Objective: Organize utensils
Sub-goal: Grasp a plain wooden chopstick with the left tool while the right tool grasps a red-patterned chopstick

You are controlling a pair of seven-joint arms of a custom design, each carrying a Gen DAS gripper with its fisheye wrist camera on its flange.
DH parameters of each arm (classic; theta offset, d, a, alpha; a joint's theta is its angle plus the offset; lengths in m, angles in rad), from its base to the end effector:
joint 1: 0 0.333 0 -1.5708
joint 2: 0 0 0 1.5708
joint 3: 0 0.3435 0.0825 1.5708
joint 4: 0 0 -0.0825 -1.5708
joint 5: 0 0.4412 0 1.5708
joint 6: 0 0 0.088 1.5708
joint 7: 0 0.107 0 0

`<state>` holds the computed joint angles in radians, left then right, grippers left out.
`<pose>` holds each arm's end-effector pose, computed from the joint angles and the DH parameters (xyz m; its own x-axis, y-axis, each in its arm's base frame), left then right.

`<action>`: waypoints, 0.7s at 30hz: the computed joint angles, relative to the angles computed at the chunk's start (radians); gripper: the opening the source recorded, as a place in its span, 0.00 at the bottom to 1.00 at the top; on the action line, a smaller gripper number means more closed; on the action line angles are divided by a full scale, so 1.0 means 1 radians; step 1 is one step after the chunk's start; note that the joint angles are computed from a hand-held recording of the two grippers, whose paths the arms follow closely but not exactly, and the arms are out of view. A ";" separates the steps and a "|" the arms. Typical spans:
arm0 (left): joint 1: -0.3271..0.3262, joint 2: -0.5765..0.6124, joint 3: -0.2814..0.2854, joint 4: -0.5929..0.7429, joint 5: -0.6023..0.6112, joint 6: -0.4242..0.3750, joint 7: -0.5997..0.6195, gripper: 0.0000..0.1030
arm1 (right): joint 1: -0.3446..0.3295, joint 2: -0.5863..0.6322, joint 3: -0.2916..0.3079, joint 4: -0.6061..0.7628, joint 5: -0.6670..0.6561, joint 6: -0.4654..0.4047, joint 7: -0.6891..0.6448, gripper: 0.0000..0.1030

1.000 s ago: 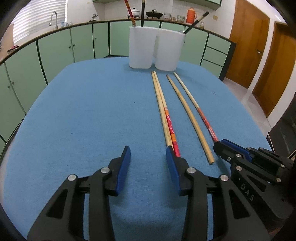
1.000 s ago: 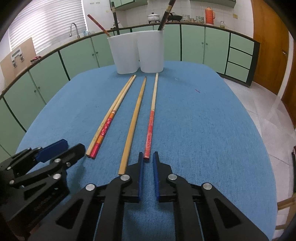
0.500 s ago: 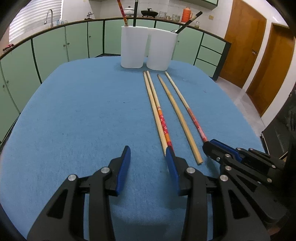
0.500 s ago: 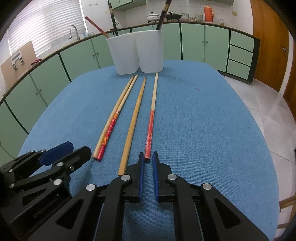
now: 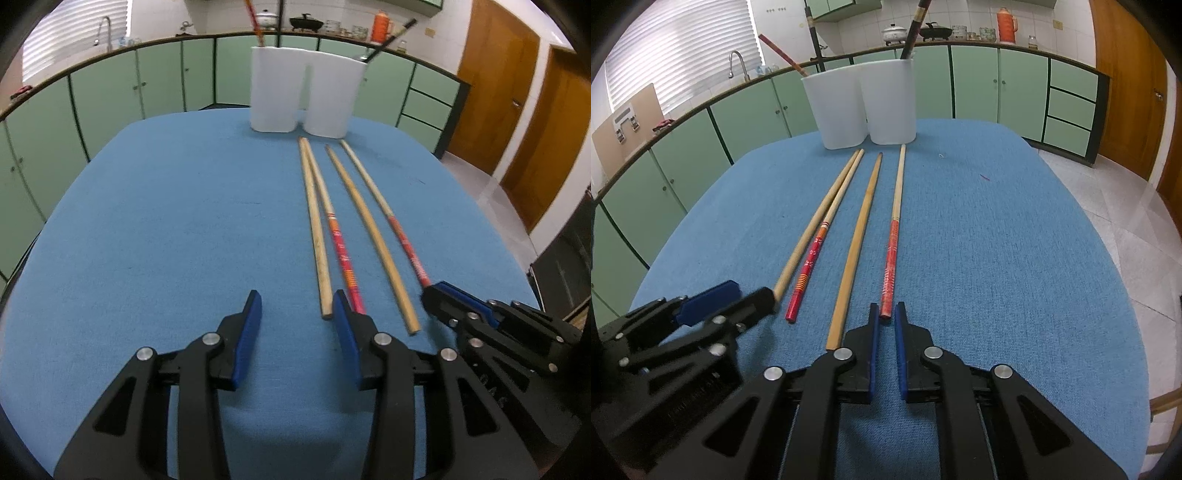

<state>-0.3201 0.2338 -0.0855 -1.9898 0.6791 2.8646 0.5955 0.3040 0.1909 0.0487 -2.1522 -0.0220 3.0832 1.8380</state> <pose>0.6192 -0.3005 0.4039 -0.0522 -0.9942 0.0936 -0.7615 -0.0210 -0.6478 0.6162 0.2276 0.3863 0.1647 -0.9713 -0.1718 -0.7578 -0.0131 -0.6523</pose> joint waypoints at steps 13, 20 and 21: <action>-0.006 -0.012 0.004 -0.015 0.027 0.000 -0.030 0.37 | 0.007 -0.001 -0.009 0.000 -0.018 -0.003 0.015 0.08; 0.010 -0.047 0.010 -0.068 0.063 0.041 -0.093 0.37 | -0.008 -0.003 0.009 -0.004 0.012 0.005 0.000 0.08; 0.009 -0.048 0.010 -0.069 0.077 0.037 -0.100 0.37 | 0.000 -0.003 0.000 -0.003 0.004 0.004 0.008 0.08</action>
<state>-0.3107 0.1854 -0.0753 -2.0584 0.7558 2.9017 0.4954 0.3038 0.1883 0.0489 -2.1552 -0.0178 3.0869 1.8459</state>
